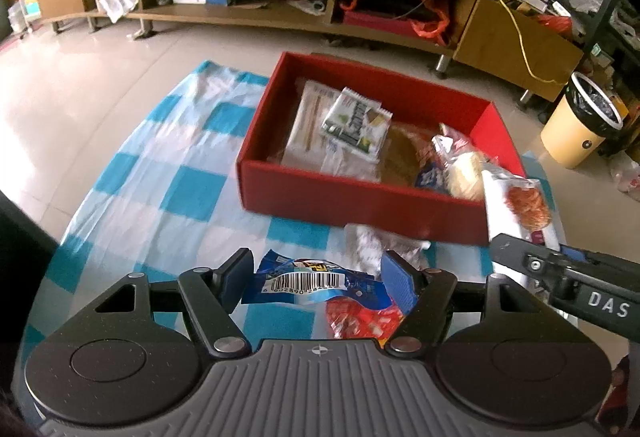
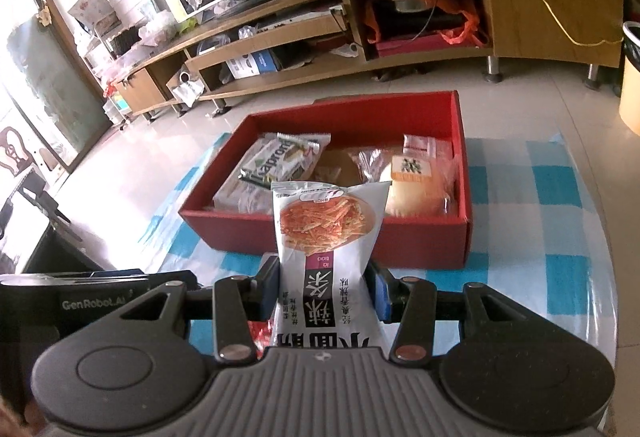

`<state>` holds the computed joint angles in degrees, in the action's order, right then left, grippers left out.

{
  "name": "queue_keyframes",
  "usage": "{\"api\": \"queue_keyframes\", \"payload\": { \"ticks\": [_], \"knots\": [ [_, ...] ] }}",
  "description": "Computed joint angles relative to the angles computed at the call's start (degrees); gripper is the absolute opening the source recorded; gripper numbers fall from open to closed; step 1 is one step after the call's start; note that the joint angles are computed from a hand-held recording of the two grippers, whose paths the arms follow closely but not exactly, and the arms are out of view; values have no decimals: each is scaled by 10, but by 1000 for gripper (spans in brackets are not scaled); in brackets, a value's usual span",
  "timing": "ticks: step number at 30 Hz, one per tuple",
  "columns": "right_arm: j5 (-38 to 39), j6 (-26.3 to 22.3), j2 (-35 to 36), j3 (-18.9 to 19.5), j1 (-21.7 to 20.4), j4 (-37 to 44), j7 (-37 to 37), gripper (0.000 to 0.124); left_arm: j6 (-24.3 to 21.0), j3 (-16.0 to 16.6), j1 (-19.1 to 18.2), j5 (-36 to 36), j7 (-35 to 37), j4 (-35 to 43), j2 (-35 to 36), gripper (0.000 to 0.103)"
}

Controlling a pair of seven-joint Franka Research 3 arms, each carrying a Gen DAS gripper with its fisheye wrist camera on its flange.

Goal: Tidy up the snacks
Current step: 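Carry the sausage pack and noodle-strip bag over the red box with both grippers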

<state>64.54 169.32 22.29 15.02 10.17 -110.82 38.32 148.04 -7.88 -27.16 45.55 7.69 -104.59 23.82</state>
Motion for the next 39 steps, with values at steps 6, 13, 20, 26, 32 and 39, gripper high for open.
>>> {"api": "queue_keyframes", "payload": {
  "ticks": [6, 13, 20, 26, 32, 39],
  "knots": [
    [-4, -3, 16, 1, -3, 26, 6, 45, -7, 3, -4, -2, 18, 39, 23, 76],
    [-10, -4, 36, 3, -9, 58, 15, 45, -25, 13, -10, -5, 38, 84, 51, 76],
    [-38, -5, 62, 7, -12, 96, 38, 45, -38, 23, -14, -9, 58, 130, 79, 76],
    [-76, -8, 83, 8, -16, 124, 70, 45, -44, 28, -14, -19, 79, 164, 101, 76],
    [-120, -14, 109, 4, -14, 158, 109, 45, -53, 34, -17, -31, 107, 214, 135, 75],
    [-197, -33, 154, -17, -3, 214, 187, 45, -69, 37, -17, -68, 155, 286, 191, 72]
  ]
}}
